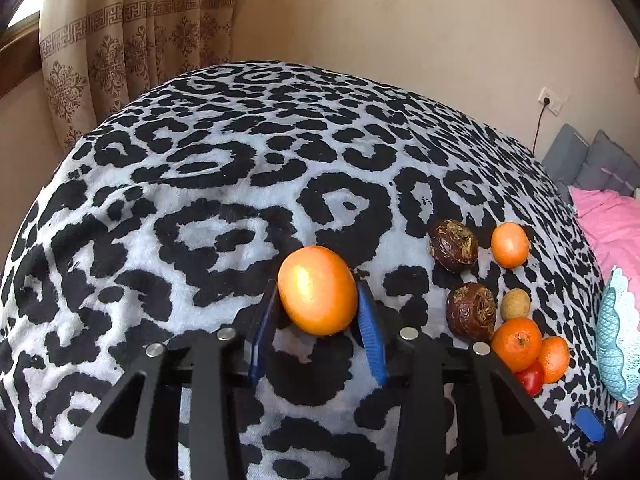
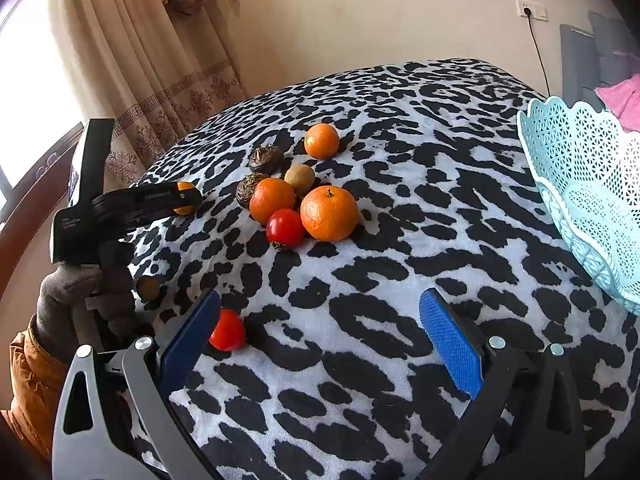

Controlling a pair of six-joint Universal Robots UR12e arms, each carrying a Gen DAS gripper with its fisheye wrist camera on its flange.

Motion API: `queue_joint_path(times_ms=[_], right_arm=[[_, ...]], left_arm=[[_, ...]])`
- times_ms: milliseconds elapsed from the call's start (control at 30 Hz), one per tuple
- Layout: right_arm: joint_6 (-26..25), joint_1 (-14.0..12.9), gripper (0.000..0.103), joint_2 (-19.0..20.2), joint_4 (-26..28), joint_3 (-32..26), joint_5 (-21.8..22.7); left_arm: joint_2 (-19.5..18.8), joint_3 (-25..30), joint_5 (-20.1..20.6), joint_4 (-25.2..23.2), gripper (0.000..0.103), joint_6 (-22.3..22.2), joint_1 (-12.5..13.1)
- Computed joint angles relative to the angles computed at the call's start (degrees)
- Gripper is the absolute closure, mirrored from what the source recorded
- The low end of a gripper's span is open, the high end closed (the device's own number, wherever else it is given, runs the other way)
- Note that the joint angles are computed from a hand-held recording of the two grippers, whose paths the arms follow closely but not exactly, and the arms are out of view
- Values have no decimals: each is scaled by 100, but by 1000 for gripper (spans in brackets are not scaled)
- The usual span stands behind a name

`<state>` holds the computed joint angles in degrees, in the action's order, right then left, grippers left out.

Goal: Organize fruits
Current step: 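Close the left tool around the large orange and lift it, then grasp the mandarin with the right tool while the left tool holds the large orange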

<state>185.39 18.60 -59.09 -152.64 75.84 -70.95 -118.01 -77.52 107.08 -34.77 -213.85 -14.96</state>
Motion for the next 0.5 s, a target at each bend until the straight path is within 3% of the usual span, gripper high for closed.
queue_joint_path(times_ms=[500], right_arm=[[121,-16,2,23,43,-28,7]], left_arm=[[182,-268,341,452,64,-33,-109]])
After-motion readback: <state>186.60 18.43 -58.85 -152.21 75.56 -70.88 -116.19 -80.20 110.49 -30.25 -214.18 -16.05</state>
